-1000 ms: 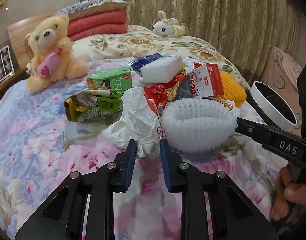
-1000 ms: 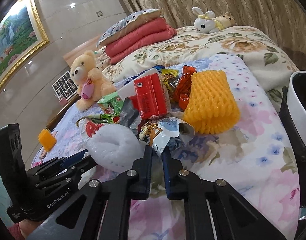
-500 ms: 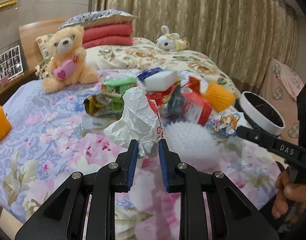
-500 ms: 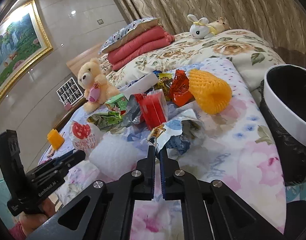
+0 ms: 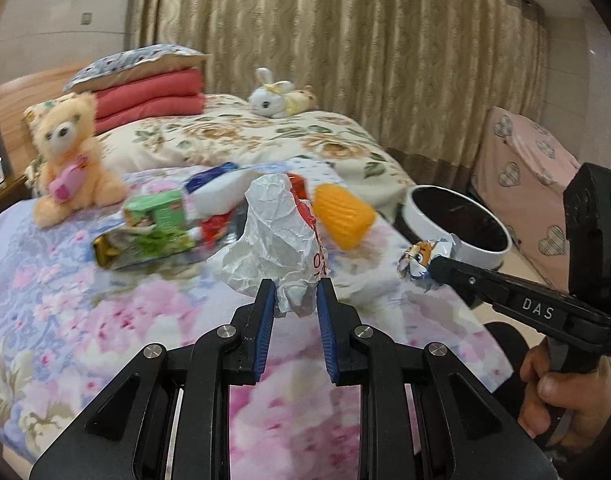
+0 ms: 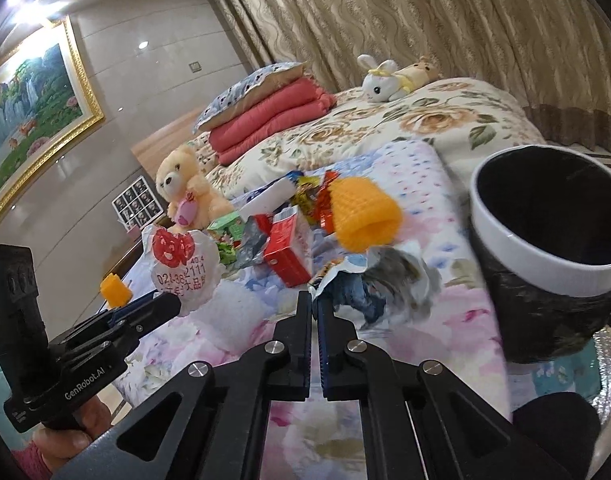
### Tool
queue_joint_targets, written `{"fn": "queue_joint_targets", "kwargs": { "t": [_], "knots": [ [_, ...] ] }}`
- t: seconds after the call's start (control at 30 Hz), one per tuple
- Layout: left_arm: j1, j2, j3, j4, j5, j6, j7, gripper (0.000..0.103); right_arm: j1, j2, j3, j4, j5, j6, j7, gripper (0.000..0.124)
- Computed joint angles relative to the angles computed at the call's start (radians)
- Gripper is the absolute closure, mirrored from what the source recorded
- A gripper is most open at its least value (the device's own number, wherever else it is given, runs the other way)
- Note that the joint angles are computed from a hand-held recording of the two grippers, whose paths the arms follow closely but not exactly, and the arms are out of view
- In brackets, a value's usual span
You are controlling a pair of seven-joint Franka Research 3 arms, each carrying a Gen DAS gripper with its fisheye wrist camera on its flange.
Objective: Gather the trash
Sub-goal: 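Carry the tissue with the left tool while the right tool carries the wrapper to the bin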
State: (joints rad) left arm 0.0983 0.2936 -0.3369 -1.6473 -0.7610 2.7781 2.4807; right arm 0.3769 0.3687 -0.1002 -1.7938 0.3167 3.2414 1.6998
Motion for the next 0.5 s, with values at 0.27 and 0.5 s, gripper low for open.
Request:
{"fn": "queue_joint_targets", "kwargs": {
  "t": [0.27, 0.5],
  "knots": [
    [-0.038, 0.04, -0.019, 0.058, 0.041, -0.067, -0.006, 0.083, 0.078, -0.041, -0.119, -0.055, 0.001, 0.018, 0.024, 0.122],
    [-0.072, 0.078, -0.033, 0.111, 0.092, -0.115, -0.042, 0.083, 0.16, -0.072, -0.249, -0.089, 0.002, 0.028, 0.046, 0.122]
  ]
}}
